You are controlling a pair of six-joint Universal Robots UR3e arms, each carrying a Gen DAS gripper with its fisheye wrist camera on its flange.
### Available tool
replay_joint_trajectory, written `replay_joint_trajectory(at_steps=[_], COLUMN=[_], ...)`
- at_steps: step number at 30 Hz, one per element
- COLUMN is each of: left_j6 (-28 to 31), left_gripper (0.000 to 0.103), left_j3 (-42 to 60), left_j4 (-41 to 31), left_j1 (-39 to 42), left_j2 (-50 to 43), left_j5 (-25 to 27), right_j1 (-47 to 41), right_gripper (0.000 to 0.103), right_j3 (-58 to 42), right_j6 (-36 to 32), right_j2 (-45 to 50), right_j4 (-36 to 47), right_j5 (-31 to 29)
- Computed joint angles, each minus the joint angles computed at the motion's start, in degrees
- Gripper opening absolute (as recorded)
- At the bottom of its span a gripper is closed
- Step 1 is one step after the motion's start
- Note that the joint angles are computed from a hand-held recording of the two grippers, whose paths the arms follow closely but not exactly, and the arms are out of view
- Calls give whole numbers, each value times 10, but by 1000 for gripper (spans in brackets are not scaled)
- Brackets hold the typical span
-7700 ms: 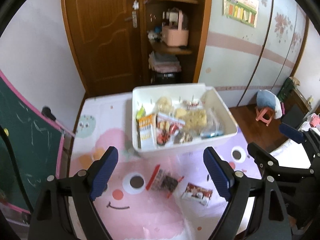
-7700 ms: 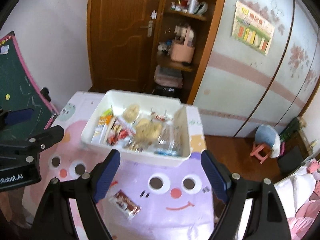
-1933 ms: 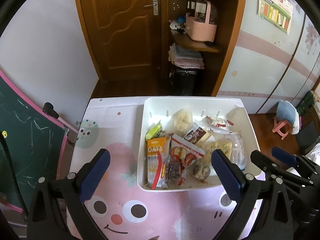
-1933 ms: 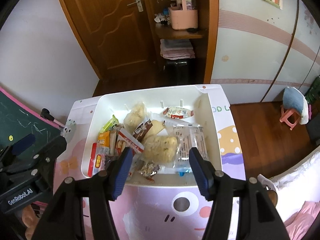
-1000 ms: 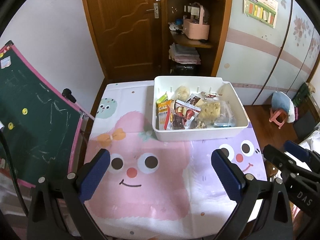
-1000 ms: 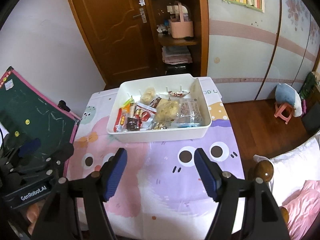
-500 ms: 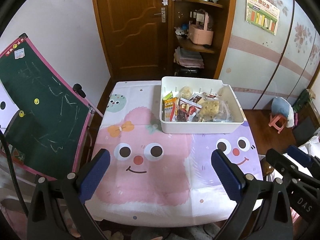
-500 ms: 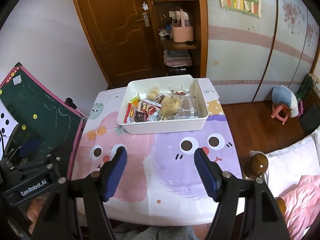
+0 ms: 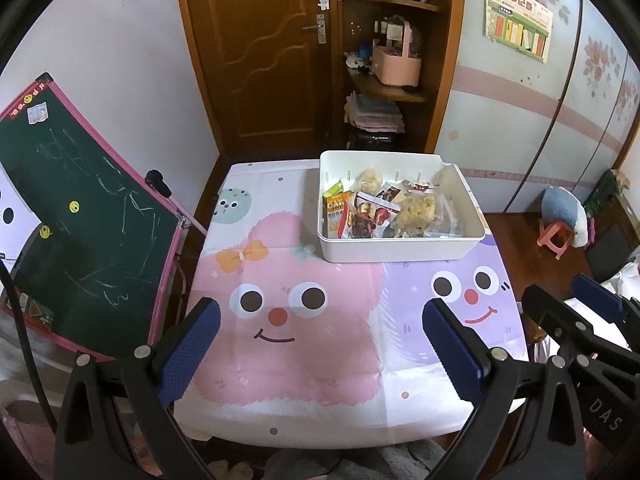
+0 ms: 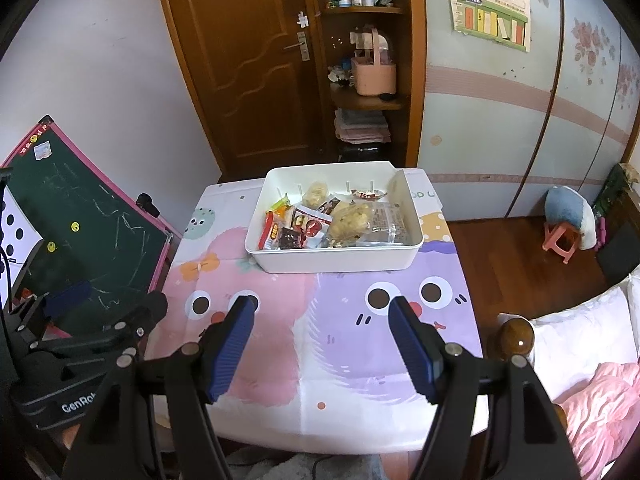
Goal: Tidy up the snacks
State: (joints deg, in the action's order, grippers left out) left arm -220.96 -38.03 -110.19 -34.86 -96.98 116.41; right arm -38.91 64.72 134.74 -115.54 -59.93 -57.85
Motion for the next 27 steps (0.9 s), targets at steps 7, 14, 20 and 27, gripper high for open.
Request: replay_joint_trajectory(at_steps=[7, 14, 20, 27], left_j6=[0, -3, -3, 0], left_gripper=[101, 101, 101, 101], left_j3=[4, 11, 9, 18], left_j4=[-3, -6, -6, -13], left_j1=[0, -2, -2, 1], left_j2=[-2, -6, -5, -7], left_j5=[1, 2, 1, -1], right_j1=[2, -2, 4, 11], right_gripper=[70, 70, 70, 70], right_j3=[6, 2, 2, -2], right_j6=[4, -2, 5, 12], right_j2=[-7, -6, -5, -1], right_j4=[-4, 2, -5, -8], right_j5=[3, 4, 3, 0])
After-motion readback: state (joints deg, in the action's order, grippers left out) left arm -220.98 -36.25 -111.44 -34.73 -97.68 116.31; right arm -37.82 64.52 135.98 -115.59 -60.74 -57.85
